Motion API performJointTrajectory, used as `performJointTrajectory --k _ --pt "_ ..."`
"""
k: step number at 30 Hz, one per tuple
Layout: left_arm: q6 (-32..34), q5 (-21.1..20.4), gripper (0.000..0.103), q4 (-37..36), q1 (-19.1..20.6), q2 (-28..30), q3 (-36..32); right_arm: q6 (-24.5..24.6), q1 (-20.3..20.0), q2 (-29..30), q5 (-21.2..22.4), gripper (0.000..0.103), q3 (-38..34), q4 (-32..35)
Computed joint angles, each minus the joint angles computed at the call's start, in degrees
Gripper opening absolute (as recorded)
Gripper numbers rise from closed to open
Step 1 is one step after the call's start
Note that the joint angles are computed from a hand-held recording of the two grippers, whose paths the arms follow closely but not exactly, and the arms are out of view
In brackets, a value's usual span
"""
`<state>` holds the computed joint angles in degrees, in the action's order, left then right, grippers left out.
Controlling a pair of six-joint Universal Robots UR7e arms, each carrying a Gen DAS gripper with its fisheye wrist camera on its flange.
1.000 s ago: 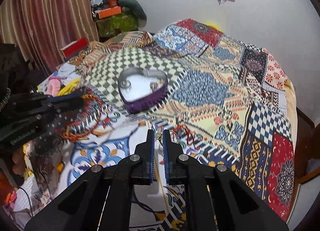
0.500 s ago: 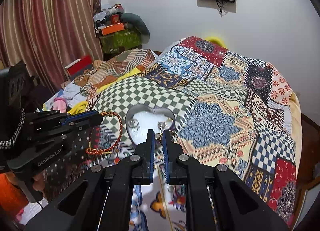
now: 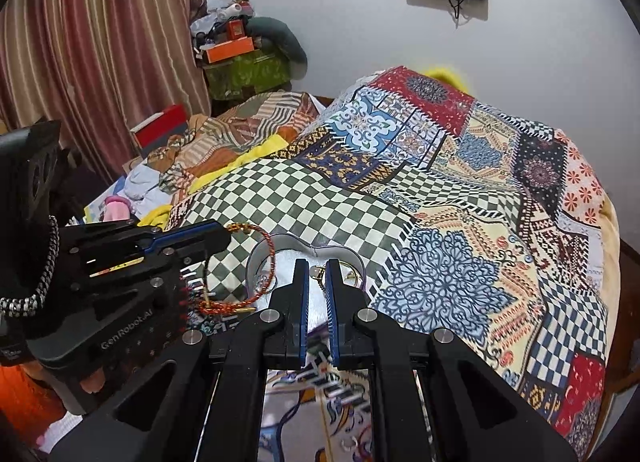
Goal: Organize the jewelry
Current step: 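Carry the bracelet in the left tool over the purple heart tin, then lower the bracelet into the tin and open the left tool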
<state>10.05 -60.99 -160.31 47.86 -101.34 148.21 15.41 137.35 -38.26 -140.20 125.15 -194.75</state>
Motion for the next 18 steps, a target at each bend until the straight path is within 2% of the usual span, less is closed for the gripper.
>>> performJointTrajectory --k 9,18 --pt "1.01 -4.84 0.003 0.09 4.81 6.43 -3.22 -1.35 -2.9 0.25 3.21 0.007 -0.79 0.95" --pt "1.59 -5.39 0.003 0.63 4.72 6.83 -3.28 -1.11 -4.62 0.74 6.05 0.007 -1.5 2.92"
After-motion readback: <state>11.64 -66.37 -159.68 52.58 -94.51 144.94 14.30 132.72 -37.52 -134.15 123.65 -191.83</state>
